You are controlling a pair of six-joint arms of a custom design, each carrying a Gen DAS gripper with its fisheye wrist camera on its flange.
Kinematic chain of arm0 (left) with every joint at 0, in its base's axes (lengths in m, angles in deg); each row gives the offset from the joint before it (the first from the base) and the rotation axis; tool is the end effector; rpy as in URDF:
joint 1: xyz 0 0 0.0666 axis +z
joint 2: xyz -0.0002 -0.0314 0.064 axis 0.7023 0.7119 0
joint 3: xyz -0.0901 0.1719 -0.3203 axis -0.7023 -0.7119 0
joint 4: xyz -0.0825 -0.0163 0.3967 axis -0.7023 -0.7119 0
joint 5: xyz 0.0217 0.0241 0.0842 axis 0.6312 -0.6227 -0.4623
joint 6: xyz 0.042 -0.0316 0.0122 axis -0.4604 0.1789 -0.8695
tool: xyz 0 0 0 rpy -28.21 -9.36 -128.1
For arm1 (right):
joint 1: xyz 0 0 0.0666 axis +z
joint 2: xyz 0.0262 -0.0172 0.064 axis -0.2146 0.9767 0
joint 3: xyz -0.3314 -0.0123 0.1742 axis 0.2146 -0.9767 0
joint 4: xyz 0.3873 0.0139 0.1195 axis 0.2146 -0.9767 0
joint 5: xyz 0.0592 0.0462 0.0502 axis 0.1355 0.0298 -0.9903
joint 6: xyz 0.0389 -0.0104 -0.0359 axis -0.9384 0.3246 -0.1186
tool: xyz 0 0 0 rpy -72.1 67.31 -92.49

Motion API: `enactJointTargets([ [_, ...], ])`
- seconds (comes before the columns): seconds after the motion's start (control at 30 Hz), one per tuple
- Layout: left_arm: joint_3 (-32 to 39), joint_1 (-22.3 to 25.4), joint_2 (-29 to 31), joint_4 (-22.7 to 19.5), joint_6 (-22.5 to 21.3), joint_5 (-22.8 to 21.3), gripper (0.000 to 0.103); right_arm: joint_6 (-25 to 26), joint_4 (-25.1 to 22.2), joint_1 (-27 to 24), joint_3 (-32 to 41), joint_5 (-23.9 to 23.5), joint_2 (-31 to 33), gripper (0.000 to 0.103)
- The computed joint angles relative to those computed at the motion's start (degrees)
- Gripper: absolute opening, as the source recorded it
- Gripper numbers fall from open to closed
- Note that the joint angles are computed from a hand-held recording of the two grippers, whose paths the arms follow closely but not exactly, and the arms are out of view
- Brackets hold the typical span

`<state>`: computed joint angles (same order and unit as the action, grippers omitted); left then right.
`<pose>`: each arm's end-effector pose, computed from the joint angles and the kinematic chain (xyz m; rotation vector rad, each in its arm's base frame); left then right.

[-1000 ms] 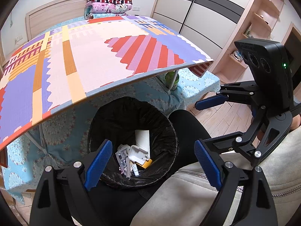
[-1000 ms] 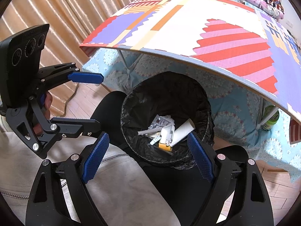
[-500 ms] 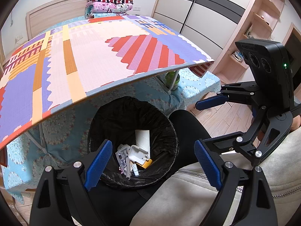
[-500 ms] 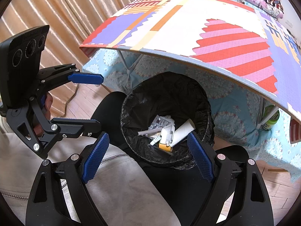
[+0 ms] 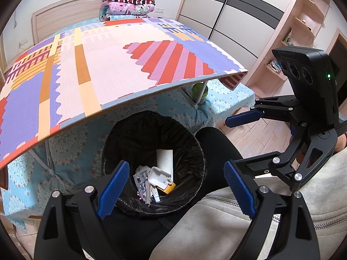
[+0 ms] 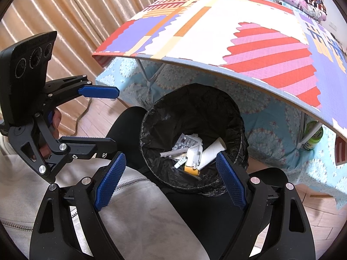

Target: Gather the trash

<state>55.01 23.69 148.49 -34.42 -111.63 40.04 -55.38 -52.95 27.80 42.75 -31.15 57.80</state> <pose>0.4181 -0.1787 0.4276 1.1202 2.3854 -0.6635 0.3435 0.2895 0.4209 -0.2487 2.6707 0.4089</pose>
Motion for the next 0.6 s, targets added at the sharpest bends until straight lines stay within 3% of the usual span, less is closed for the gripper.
enactJointTargets([
  [0.6, -0.04, -0.09, -0.15, 0.01, -0.02, 0.2, 0.086, 0.03, -0.27, -0.03, 0.47, 0.48, 0.1, 0.085],
])
